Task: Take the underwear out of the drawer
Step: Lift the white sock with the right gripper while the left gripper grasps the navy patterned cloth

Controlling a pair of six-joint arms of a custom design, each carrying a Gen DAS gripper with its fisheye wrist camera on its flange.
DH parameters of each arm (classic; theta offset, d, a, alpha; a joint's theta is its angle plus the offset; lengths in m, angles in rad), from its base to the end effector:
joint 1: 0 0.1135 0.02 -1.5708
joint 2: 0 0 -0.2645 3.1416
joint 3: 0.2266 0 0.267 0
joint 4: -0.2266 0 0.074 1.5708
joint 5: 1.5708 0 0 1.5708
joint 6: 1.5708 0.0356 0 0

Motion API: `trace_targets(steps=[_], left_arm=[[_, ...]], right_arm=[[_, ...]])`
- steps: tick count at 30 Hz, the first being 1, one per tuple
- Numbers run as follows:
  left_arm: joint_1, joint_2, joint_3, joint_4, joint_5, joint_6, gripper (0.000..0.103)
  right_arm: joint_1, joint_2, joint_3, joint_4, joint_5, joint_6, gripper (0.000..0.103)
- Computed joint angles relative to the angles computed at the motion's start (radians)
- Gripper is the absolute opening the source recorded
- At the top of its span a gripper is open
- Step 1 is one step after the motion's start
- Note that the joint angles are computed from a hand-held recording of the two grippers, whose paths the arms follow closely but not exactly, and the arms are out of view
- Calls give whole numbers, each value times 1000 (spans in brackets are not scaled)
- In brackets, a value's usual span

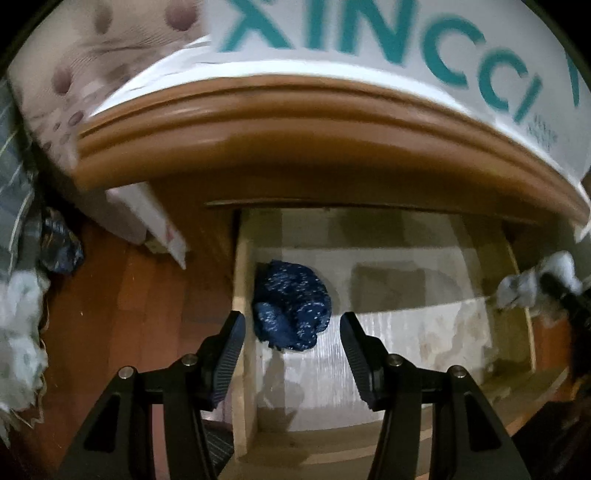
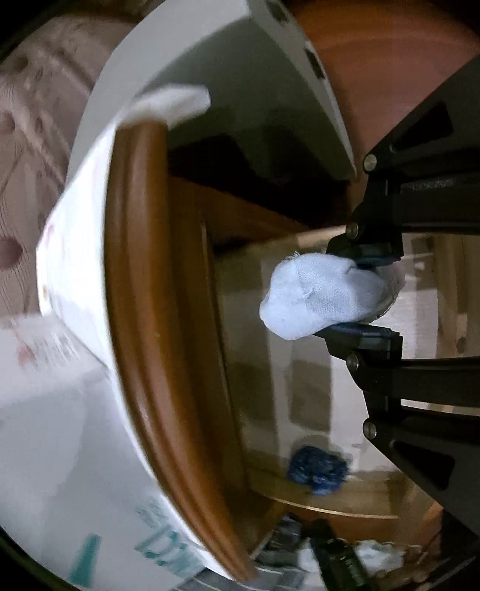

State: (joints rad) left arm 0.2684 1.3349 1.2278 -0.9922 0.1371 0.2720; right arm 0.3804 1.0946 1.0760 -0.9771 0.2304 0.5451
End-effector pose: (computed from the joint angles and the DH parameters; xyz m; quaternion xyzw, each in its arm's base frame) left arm 0.2644 0.0677 0.3052 0.0178 0.9700 -0.0020 0.2423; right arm 0.2065 0.0738 0.3125 0.1109 0.9467 0.0271 0.3013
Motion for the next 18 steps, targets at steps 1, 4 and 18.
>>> trace_targets(steps=[1, 4, 18], left_arm=[[-13, 6, -4, 4, -14, 4, 55], [-66, 40, -14, 22, -57, 6, 55], [-158, 149, -34, 85, -160, 218, 55]], right_arm=[[-9, -9, -7, 2, 3, 17, 22], [-19, -19, -11, -6, 5, 37, 22], [-95, -38, -4, 20, -67, 13, 23]])
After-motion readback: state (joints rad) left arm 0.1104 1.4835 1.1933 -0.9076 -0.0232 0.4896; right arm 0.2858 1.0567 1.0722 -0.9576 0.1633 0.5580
